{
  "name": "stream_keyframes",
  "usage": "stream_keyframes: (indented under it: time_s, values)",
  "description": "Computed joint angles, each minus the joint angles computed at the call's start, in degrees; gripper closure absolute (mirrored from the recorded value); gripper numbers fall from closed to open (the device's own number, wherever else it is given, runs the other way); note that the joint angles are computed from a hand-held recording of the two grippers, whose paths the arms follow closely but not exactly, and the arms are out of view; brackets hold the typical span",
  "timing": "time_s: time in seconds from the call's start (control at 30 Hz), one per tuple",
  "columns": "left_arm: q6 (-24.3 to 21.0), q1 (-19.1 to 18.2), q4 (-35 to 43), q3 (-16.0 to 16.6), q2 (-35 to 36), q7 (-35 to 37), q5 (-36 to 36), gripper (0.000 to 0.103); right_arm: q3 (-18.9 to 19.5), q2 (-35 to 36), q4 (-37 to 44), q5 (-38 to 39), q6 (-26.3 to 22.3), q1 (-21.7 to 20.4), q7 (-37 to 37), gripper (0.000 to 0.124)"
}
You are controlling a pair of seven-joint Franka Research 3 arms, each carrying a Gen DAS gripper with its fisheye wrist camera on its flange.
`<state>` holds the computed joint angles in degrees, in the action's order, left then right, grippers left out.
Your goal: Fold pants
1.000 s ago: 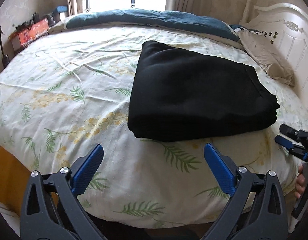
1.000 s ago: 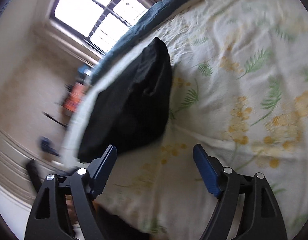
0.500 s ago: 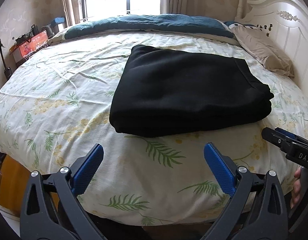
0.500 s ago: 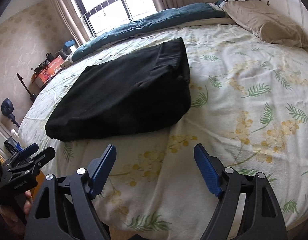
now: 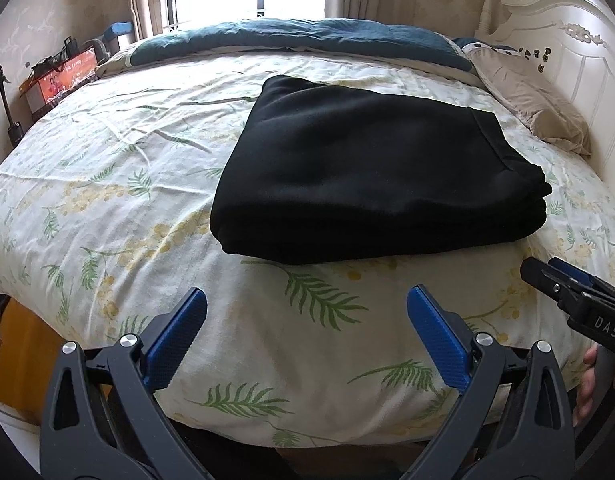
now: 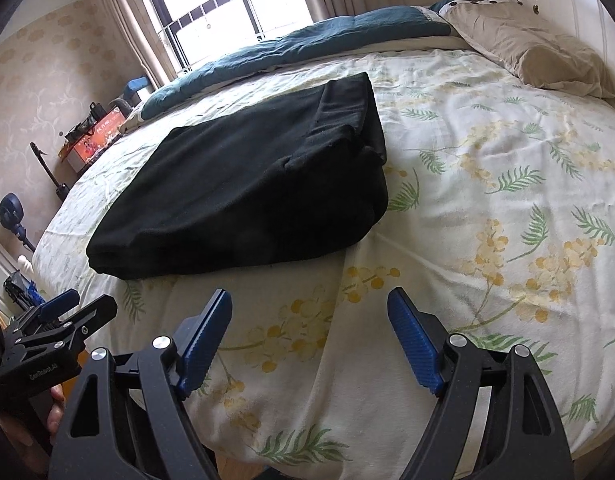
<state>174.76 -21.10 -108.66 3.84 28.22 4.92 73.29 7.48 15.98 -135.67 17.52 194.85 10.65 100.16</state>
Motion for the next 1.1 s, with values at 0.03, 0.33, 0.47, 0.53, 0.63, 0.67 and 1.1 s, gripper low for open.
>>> stream_keyframes:
  time_s: [0.03, 0.33, 0.47, 0.53, 0.63, 0.67, 1.1]
  values:
    - [-0.05, -0.03, 0.01, 0.00, 0.02, 0.02, -0.03, 0.003, 0.05, 0.02, 0.05, -0.08, -0.14, -0.06, 0.03, 0.045]
    - [-0.60, -0.14, 0.07, -0.04, 0.06, 0.33, -0.12, 0.003, -1.06, 0.03, 0.07, 1.06, -0.34, 1.54, -0.60, 0.045]
    - [-0.66, -0.32, 0.20, 0.11, 0.13, -0.21, 0.44, 0.003, -0.86, 0.24, 0.10, 1.20, -0.36, 1.40, -0.69, 0.045]
    - [-1.06, -0.50, 0.22, 0.17, 0.03, -0.77, 0.97, 0.003, -0.09, 0.34, 0.10, 0.73, -0.50, 0.53, -0.43, 0.045]
    - [-1.31, -0.23, 0.32, -0.16, -0.03, -1.07, 1.43, 0.003, 0.29, 0.36, -0.03, 0.45, -0.39, 0.14, -0.14, 0.045]
    - [-1.47, -0.43, 0.37, 0.04, -0.10, -1.82, 2.10, 0.003, 0.62, 0.34, -0.01, 0.08, -0.48, -0.37, -0.03, 0.045]
    - [-3.86, 1.26, 0.17, -2.16, -0.97, -4.02, 5.09, 0.003, 0.24, 0.18, -0.21, 0.03, -0.71, 0.26, -0.01, 0.044]
